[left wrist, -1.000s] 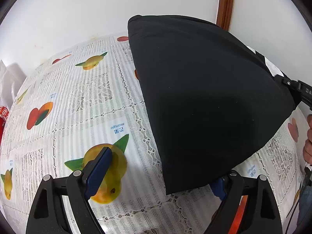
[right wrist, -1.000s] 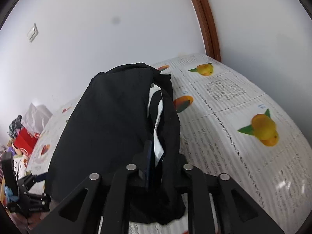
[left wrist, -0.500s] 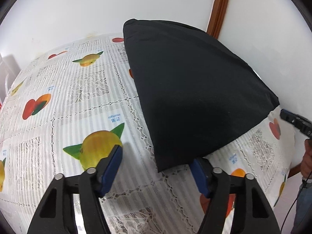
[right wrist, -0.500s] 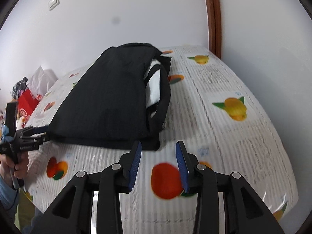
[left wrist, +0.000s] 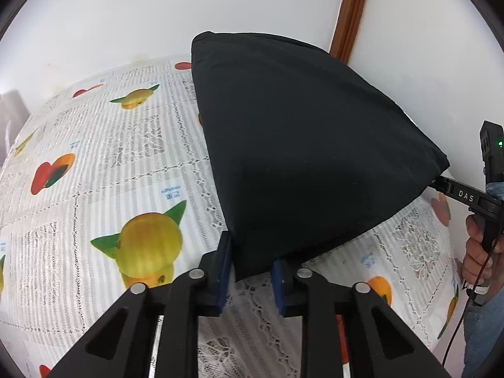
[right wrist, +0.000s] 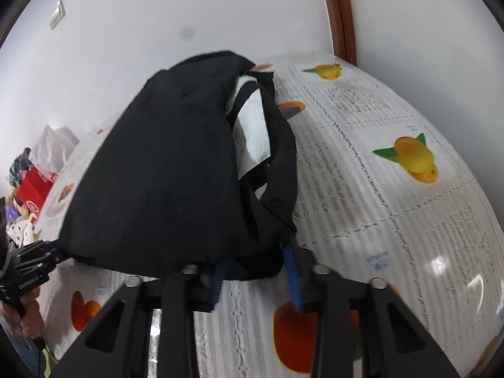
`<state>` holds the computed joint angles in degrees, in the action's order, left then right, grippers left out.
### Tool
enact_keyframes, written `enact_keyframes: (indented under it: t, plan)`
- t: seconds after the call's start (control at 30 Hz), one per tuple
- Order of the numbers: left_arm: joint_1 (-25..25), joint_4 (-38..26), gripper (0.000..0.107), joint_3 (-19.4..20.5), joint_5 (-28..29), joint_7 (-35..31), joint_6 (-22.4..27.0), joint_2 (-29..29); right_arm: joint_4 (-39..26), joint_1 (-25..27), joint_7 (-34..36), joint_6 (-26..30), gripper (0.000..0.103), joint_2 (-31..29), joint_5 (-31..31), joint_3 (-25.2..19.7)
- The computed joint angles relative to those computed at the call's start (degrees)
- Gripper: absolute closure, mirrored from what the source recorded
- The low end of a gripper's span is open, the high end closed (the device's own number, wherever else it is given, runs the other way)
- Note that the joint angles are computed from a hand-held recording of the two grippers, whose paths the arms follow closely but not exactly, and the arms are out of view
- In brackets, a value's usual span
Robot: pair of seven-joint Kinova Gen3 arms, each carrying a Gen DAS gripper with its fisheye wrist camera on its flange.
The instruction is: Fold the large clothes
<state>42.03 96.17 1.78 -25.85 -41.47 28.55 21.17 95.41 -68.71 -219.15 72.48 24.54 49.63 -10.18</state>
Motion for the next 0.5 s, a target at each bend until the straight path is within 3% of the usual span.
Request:
enact_keyframes:
  t: [0.13,0.5]
  plan:
    - [0.03,0.86,0.091,-1.05,-0.12,1.58,-0.54,-0.69,-3.74,0.54,6.02,2.15,0.096,2.10,-0.30,0.22]
    - [-2.62,7.58,0.098,-2.26,-4.81,7.85,-0.52,-5.65,-11.21,3.15,18.50,-4.17,0.097,5.77,-0.24,3.33]
